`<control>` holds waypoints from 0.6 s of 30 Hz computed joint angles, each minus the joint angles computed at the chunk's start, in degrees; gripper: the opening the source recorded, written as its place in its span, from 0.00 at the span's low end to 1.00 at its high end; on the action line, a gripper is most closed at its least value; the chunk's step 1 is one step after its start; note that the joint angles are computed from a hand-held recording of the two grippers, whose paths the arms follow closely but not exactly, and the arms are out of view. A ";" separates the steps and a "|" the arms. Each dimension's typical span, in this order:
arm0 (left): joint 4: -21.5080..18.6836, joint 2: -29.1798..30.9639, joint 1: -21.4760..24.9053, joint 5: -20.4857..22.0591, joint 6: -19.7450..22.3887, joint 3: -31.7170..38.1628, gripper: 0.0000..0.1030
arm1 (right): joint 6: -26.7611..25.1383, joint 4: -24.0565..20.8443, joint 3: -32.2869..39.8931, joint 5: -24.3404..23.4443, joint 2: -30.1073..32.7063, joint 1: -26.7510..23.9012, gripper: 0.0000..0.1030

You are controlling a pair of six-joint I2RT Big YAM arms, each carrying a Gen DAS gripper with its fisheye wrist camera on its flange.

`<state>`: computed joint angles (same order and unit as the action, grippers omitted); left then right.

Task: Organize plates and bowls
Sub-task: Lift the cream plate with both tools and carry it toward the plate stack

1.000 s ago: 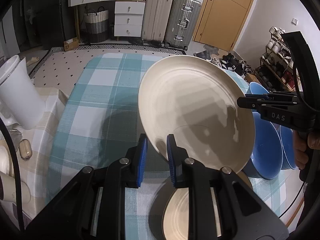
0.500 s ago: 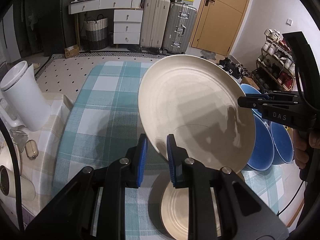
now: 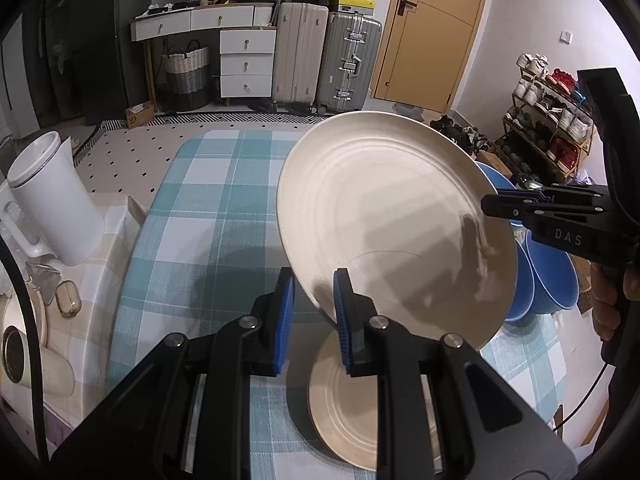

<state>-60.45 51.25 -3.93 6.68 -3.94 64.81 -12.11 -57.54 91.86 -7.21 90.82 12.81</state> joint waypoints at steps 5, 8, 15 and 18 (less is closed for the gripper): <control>-0.08 -1.18 -0.98 -0.74 -0.12 -0.75 0.16 | 0.04 1.11 -2.69 -0.08 -2.26 -0.22 0.16; -0.25 -1.95 -1.47 -1.10 -0.24 -1.30 0.16 | 0.16 1.79 -4.43 -0.61 -3.90 -0.51 0.16; -0.61 -3.11 -1.64 -1.03 0.24 -2.57 0.16 | 0.73 3.56 -7.98 -1.61 -7.11 -0.79 0.16; -0.64 -3.63 -1.55 -0.98 0.36 -3.13 0.16 | 0.75 4.25 -9.69 -1.88 -8.58 -0.77 0.16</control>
